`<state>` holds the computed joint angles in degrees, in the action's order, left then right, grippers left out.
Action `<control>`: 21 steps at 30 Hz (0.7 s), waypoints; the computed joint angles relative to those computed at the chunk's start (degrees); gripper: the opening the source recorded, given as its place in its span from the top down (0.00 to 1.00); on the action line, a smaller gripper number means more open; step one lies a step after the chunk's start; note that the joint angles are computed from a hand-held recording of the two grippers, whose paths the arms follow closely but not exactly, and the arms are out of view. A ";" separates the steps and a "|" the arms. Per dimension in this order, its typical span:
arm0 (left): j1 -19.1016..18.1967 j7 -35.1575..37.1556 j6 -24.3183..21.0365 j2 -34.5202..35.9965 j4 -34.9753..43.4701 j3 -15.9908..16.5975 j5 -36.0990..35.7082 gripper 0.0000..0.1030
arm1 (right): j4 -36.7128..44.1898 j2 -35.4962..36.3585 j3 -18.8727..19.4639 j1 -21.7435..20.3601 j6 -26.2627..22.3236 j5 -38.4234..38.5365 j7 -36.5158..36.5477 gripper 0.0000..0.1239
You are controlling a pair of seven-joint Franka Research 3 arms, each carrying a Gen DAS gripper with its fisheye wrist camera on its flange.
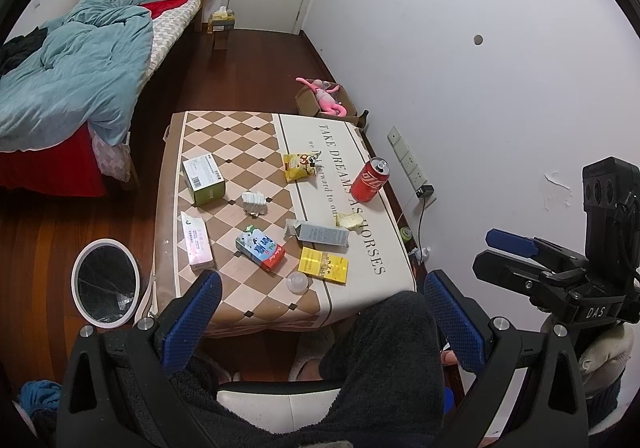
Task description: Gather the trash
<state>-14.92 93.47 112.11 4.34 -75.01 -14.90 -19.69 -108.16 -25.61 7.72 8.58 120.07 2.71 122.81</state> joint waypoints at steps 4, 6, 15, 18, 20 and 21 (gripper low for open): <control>0.10 0.14 -0.04 -0.07 -0.09 0.06 -0.16 0.00 | -0.11 -0.04 -0.03 -0.01 0.02 0.03 -0.04 0.17; 0.11 0.13 -0.02 -0.09 -0.13 0.05 -0.16 0.00 | 0.01 0.02 0.00 0.01 0.00 0.03 0.00 0.17; -3.11 -12.28 7.38 2.30 -4.09 0.31 21.76 0.00 | -0.55 1.04 0.90 -1.26 0.40 -2.77 2.32 0.17; -4.78 -19.98 6.72 6.52 -5.16 1.00 32.29 0.00 | -0.83 4.20 1.47 -1.94 -1.67 -6.77 3.27 0.17; -5.61 -22.33 3.54 10.15 -4.48 1.39 35.68 0.00 | -1.66 7.31 0.62 -1.45 -1.84 -7.50 2.06 0.17; -5.87 -23.02 2.47 11.62 -4.29 1.52 36.49 0.00 | -1.57 9.40 0.17 -1.19 -2.79 -7.73 1.43 0.17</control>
